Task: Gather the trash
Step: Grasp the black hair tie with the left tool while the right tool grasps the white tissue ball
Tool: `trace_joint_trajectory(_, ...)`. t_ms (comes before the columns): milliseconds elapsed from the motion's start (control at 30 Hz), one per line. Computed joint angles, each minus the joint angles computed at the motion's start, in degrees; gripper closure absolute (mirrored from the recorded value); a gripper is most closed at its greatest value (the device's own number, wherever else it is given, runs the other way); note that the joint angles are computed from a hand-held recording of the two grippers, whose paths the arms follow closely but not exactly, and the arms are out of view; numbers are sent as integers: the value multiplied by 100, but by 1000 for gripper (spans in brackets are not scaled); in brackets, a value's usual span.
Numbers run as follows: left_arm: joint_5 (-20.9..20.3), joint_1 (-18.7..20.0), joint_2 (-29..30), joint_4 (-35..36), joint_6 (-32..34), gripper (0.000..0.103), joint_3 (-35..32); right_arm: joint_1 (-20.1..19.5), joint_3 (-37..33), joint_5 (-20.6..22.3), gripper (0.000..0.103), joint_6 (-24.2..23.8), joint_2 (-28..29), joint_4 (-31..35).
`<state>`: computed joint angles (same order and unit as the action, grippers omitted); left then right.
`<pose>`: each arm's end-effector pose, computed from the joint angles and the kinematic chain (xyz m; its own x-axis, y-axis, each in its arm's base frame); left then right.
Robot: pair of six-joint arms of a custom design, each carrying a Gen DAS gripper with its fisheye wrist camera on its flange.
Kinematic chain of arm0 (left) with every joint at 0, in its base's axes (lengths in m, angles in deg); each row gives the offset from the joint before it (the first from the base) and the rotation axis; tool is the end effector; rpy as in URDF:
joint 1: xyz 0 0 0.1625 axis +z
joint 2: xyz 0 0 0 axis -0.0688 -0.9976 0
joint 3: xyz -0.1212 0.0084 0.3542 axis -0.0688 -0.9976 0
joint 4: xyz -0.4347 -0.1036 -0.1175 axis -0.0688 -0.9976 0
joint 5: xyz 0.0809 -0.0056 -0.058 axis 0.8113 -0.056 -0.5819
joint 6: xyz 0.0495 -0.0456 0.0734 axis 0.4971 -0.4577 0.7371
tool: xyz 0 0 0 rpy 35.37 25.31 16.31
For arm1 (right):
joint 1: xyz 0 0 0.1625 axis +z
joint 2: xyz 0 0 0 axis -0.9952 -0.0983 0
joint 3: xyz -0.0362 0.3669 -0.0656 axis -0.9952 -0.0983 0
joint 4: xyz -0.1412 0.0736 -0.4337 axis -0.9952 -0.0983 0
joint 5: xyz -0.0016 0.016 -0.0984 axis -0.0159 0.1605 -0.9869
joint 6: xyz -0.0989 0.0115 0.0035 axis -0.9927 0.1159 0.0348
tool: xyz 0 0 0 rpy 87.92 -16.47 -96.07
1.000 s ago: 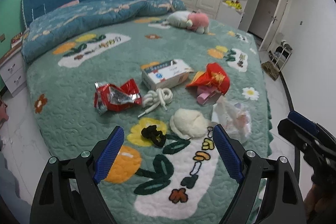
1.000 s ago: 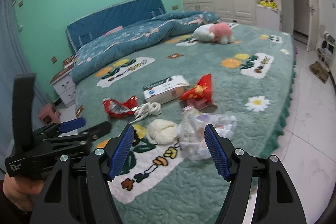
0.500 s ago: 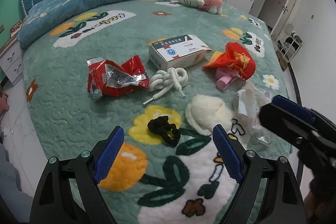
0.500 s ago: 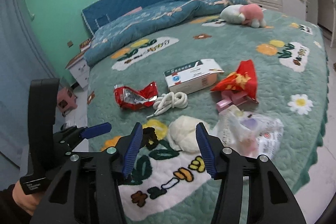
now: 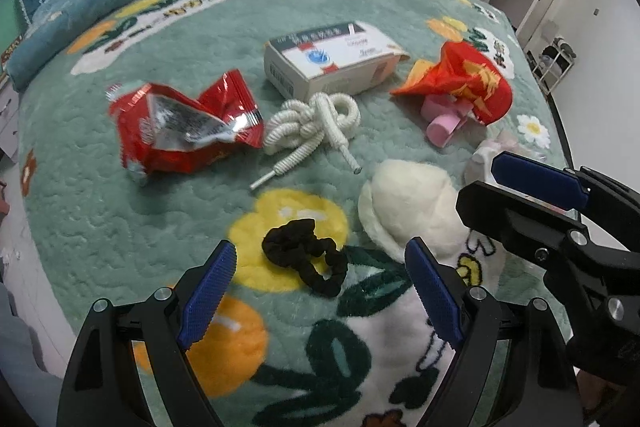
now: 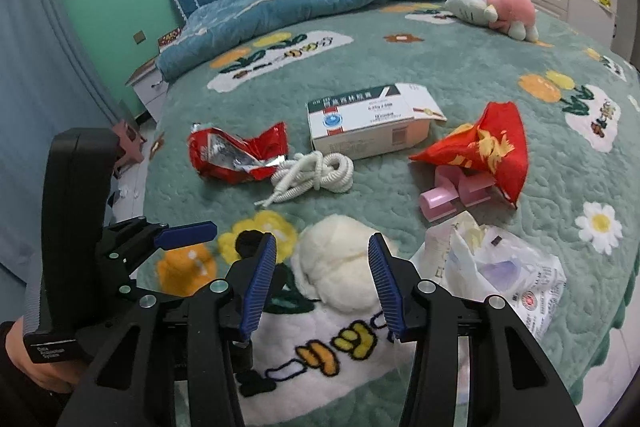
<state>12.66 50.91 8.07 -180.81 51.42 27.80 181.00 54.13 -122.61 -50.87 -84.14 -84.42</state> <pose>-0.2316 -0.5324 0.0730 -0.7680 0.2784 -0.5767 0.4639 0.8627 -0.2012 0.1595 -0.5151 0.1681 -0.8217 -0.2799 0.4965 -0.4953 0.7816 -0.3791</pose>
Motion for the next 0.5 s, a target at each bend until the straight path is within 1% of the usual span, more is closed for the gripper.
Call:
trace_joint_trajectory(200, -170, 191, 209, 144, 25, 17, -183, -97, -204, -153, 55, -81, 270, 148)
trace_joint_trajectory(433, -79, 216, 285, 46, 278, 17, -204, -106, -416, -531, 55, -420, 632, -36)
trace_joint_trajectory(500, -23, 214, 288, 80, 405, 23, -199, -128, -490, -595, 55, -461, 723, 42)
